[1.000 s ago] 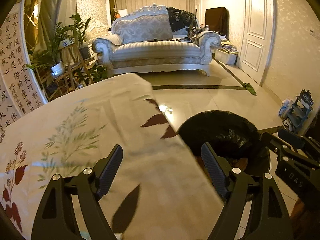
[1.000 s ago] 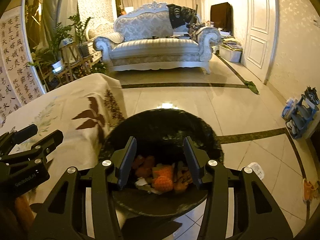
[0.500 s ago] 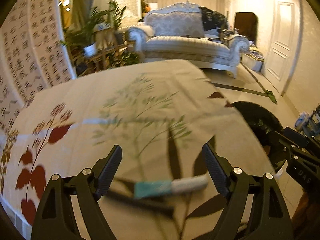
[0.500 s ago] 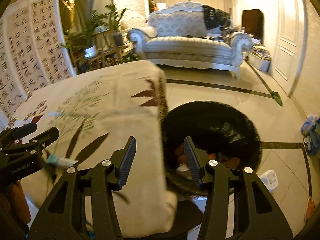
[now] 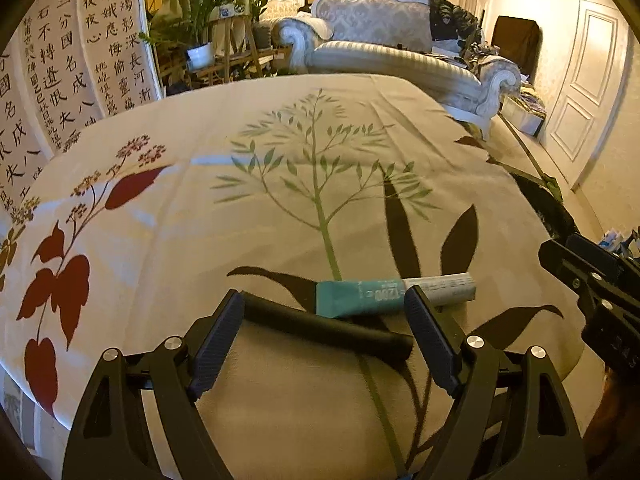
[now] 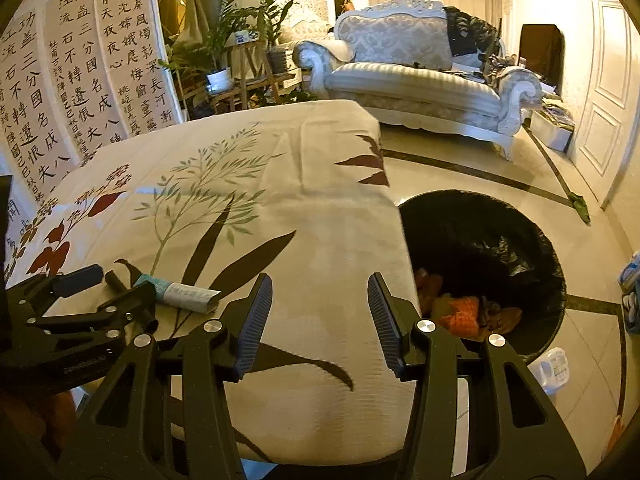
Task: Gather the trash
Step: 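Grasp the black stick with the left gripper while the right grasps the teal tube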
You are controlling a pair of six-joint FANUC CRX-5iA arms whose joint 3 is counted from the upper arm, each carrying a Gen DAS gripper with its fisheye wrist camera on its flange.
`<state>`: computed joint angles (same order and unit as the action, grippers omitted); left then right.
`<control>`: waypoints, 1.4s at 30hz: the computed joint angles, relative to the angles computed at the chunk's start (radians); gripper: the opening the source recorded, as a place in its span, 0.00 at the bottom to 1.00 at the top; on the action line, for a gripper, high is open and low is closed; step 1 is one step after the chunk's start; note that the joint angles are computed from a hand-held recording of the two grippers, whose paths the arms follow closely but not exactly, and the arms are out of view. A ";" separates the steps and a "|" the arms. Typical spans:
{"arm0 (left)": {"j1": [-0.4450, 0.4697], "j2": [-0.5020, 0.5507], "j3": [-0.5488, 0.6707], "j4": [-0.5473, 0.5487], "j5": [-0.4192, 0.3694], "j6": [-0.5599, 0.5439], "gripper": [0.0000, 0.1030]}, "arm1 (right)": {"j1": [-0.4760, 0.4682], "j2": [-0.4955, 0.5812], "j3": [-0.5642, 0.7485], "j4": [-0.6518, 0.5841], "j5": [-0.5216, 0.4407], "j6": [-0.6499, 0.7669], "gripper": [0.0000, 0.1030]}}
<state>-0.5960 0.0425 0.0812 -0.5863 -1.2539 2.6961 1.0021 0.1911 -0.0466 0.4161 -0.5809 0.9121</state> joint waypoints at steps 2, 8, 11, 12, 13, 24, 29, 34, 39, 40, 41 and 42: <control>0.017 -0.009 -0.019 0.017 0.011 -0.002 0.77 | 0.003 0.004 0.007 -0.005 -0.001 0.009 0.47; 0.013 -0.008 -0.023 -0.025 -0.008 -0.020 0.60 | 0.010 0.011 0.022 -0.024 -0.003 0.032 0.47; 0.026 -0.022 -0.036 -0.024 0.011 -0.038 0.50 | 0.013 0.022 0.040 -0.039 -0.011 0.049 0.47; 0.028 -0.026 -0.040 -0.027 0.017 -0.046 0.42 | 0.014 0.025 0.047 -0.047 -0.014 0.060 0.47; 0.030 -0.032 -0.046 -0.029 0.026 -0.050 0.38 | 0.016 0.028 0.052 -0.052 -0.015 0.067 0.47; 0.037 -0.119 -0.089 -0.057 0.028 0.005 0.56 | 0.046 0.085 0.166 -0.206 -0.070 0.276 0.47; 0.051 -0.144 -0.107 -0.024 0.022 0.010 0.62 | 0.060 0.136 0.233 -0.263 -0.120 0.373 0.47; 0.037 -0.134 -0.110 -0.016 -0.006 0.027 0.66 | 0.079 0.145 0.208 -0.194 -0.111 0.360 0.30; 0.031 -0.124 -0.108 0.004 0.004 0.041 0.67 | 0.060 0.127 0.195 -0.215 -0.105 0.369 0.12; 0.027 -0.118 -0.102 0.005 0.003 0.042 0.67 | 0.058 0.122 0.186 -0.207 -0.098 0.358 0.11; 0.024 -0.112 -0.097 0.007 0.005 0.042 0.68 | 0.052 0.112 0.172 -0.205 -0.088 0.344 0.11; 0.023 -0.106 -0.092 0.013 0.012 0.040 0.68 | 0.049 0.108 0.167 -0.203 -0.083 0.332 0.10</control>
<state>-0.5728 -0.0632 -0.0109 -0.5735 -1.2423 2.7366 1.0512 0.2994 0.1204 0.2133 -0.6636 1.2445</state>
